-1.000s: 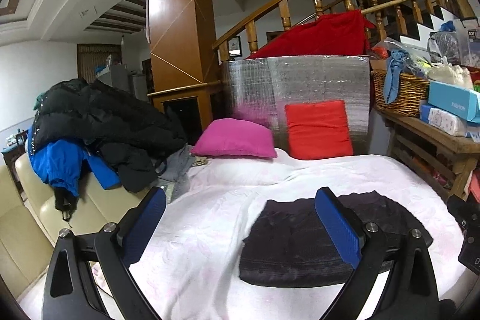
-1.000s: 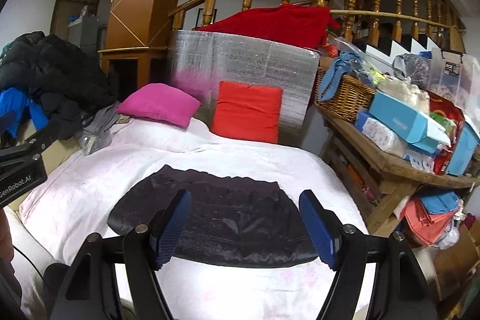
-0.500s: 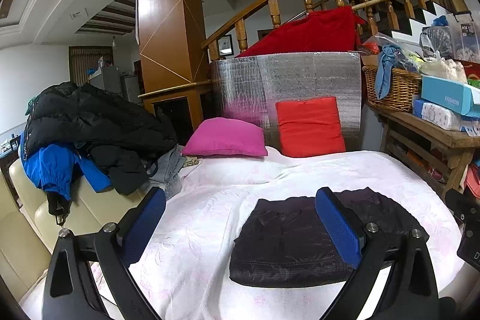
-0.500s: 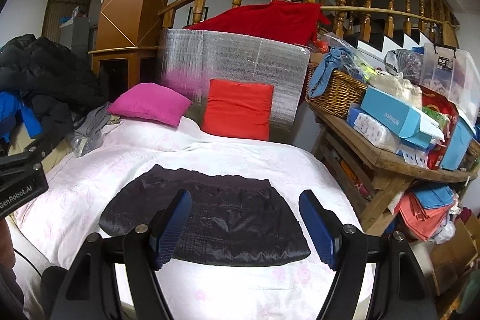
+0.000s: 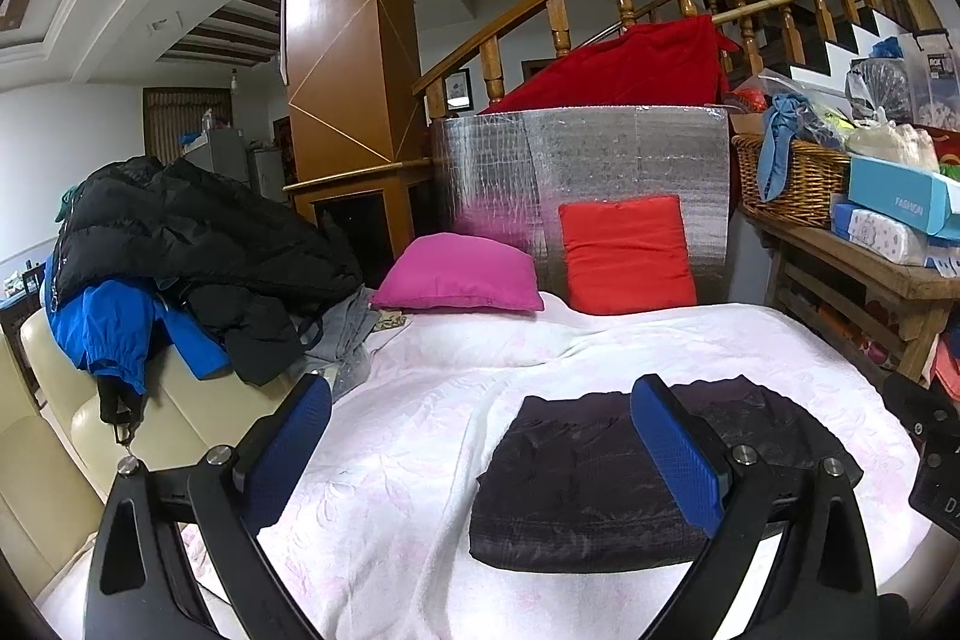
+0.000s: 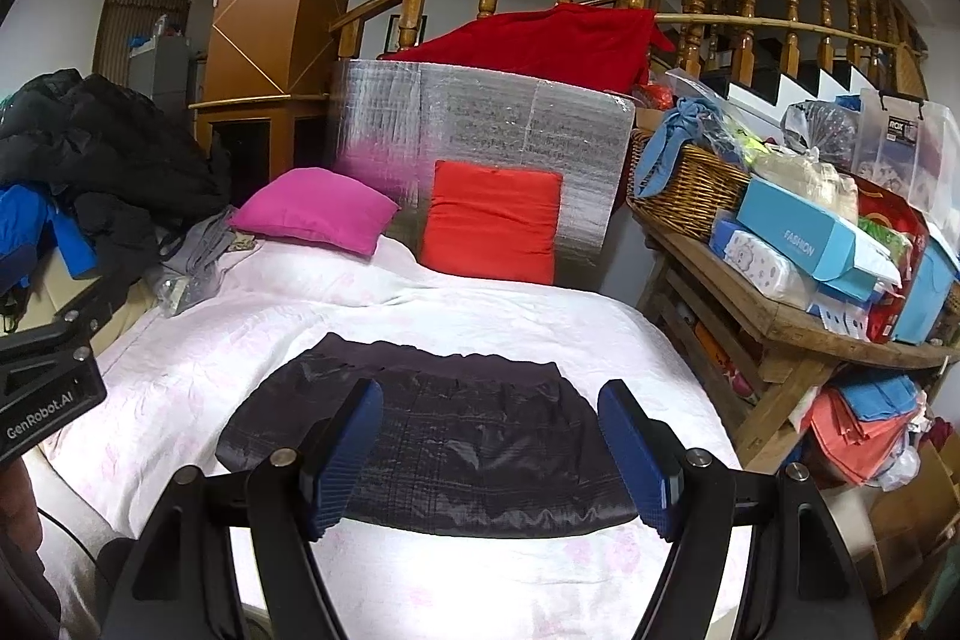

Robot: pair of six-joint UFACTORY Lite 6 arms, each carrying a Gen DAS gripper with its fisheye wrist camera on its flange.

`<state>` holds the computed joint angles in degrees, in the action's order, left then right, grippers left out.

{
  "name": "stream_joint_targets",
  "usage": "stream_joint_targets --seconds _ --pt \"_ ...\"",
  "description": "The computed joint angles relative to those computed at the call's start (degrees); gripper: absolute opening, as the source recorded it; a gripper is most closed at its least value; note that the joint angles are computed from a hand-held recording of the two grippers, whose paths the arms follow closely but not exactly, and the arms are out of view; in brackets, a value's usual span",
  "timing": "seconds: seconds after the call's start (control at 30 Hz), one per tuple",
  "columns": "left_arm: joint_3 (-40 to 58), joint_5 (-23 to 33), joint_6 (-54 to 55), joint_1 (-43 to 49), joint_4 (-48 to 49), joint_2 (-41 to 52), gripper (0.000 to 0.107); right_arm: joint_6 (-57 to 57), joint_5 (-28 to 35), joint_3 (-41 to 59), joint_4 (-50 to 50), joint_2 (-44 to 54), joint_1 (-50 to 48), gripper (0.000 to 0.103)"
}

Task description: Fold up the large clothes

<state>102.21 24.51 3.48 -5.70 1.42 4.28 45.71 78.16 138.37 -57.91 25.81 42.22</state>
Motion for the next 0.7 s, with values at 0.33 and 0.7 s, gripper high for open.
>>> stream_joint_targets --seconds 0.33,0.7 --pt "-1.18 -0.45 1.82 0.95 -2.4 -1.55 0.1 -0.46 1.14 2.08 -0.69 1.32 1.07 0.078" --pt "-5.58 -0.96 5.94 0.61 -5.47 -4.4 0.1 8.15 -0.99 -13.26 -0.14 -6.65 1.93 0.078"
